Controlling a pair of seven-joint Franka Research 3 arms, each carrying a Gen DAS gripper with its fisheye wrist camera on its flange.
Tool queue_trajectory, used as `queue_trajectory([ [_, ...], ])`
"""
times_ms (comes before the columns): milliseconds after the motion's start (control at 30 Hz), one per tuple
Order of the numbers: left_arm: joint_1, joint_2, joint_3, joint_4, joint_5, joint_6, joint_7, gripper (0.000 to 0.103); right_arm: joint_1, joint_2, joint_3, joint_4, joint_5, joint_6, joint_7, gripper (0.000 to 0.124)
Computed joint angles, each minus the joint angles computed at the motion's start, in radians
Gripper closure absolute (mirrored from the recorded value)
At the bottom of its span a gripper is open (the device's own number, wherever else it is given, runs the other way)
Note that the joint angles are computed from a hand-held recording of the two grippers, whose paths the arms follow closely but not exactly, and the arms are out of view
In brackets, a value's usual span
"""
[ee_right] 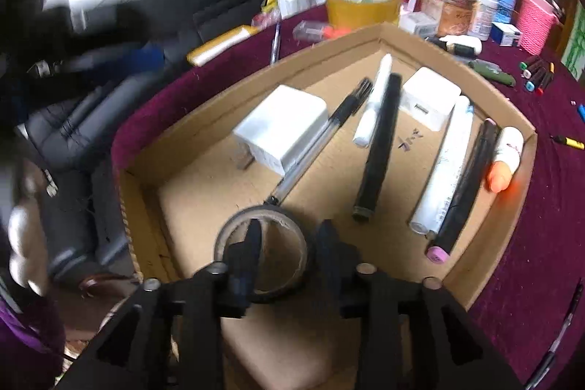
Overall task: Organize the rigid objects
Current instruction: 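Release the charger into the box while the right gripper lowers the tape roll in, then grasp a black-and-clear ballpoint pen with the left gripper while the right grasps a black marker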
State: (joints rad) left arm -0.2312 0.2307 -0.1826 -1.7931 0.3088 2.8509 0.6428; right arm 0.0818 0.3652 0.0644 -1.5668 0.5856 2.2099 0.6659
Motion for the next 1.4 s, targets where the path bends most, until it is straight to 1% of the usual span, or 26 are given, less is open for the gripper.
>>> queue_trajectory([
  [67, -0.031, 0.001, 0.025, 0.012, 0.061, -0.031, -0.052, 0.023, -0.027, -0.04, 0.001, -0.041, 0.059, 0.034, -0.032, 0.076],
  [133, -0.043, -0.001, 0.031, 0.016, 0.103, -0.048, -0.081, 0.023, -0.051, -0.074, -0.006, -0.076, 0.117, 0.062, -0.053, 0.061],
  [200, -0.048, 0.004, 0.023, 0.025, 0.119, -0.052, -0.083, 0.023, -0.073, -0.103, -0.02, -0.11, 0.165, 0.092, -0.073, 0.057],
  [300, -0.051, 0.023, 0.002, 0.048, 0.11, -0.056, -0.056, 0.023, -0.091, -0.125, -0.049, -0.139, 0.186, 0.159, -0.065, 0.056],
  [400, -0.061, 0.051, -0.021, 0.092, 0.091, -0.082, 0.004, 0.023, -0.137, -0.13, -0.088, -0.157, 0.199, 0.215, -0.029, 0.056],
  [467, -0.07, 0.074, -0.033, 0.127, 0.074, -0.101, 0.045, 0.023, -0.171, -0.124, -0.12, -0.169, 0.198, 0.287, 0.025, 0.056],
  [533, -0.078, 0.094, -0.047, 0.156, 0.05, -0.108, 0.089, 0.023, -0.207, -0.099, -0.144, -0.155, 0.185, 0.316, 0.103, 0.055],
  [600, -0.091, 0.118, -0.055, 0.191, 0.031, -0.116, 0.123, 0.023, -0.253, -0.064, -0.164, -0.122, 0.167, 0.292, 0.191, 0.055],
  [667, -0.105, 0.146, -0.062, 0.231, 0.014, -0.128, 0.157, 0.023, -0.297, -0.048, -0.169, -0.112, 0.159, 0.266, 0.236, 0.055],
  [733, -0.122, 0.184, -0.068, 0.285, -0.003, -0.154, 0.191, 0.023, -0.323, -0.048, -0.162, -0.118, 0.152, 0.263, 0.242, 0.055],
  [800, -0.139, 0.234, -0.078, 0.361, -0.024, -0.196, 0.234, 0.023, -0.34, -0.056, -0.149, -0.134, 0.158, 0.251, 0.219, 0.055],
  [900, -0.172, 0.298, -0.078, 0.463, -0.046, -0.247, 0.272, 0.023, -0.344, -0.06, -0.127, -0.142, 0.172, 0.205, 0.169, 0.055],
  [1067, -0.219, 0.357, -0.056, 0.564, -0.053, -0.303, 0.277, 0.023, -0.319, -0.064, -0.102, -0.153, 0.189, 0.111, 0.095, 0.055],
  [1133, -0.227, 0.366, -0.054, 0.58, -0.06, -0.322, 0.28, 0.023, -0.303, -0.074, -0.102, -0.181, 0.182, 0.11, 0.063, 0.055],
  [1200, -0.232, 0.38, -0.054, 0.603, -0.067, -0.34, 0.287, 0.023, -0.259, -0.104, -0.105, -0.242, 0.143, 0.216, 0.033, 0.053],
  [1233, -0.237, 0.387, -0.051, 0.615, -0.067, -0.347, 0.288, 0.023, -0.229, -0.118, -0.112, -0.274, 0.083, 0.275, 0.03, 0.053],
  [1267, -0.243, 0.397, -0.048, 0.632, -0.067, -0.359, 0.29, 0.023, -0.211, -0.129, -0.116, -0.295, 0.042, 0.312, 0.029, 0.053],
  [1300, -0.244, 0.403, -0.049, 0.641, -0.07, -0.364, 0.293, 0.023, -0.198, -0.139, -0.121, -0.315, 0.005, 0.344, 0.026, 0.056],
  [1333, -0.244, 0.411, -0.052, 0.651, -0.076, -0.367, 0.302, 0.023, -0.186, -0.148, -0.128, -0.335, -0.034, 0.38, 0.03, 0.068],
  [1367, -0.246, 0.416, -0.053, 0.658, -0.079, -0.368, 0.308, 0.023, -0.19, -0.152, -0.13, -0.339, -0.04, 0.383, 0.02, 0.074],
  [1400, -0.248, 0.422, -0.053, 0.667, -0.082, -0.37, 0.313, 0.023, -0.198, -0.149, -0.132, -0.331, -0.037, 0.366, 0.018, 0.085],
])
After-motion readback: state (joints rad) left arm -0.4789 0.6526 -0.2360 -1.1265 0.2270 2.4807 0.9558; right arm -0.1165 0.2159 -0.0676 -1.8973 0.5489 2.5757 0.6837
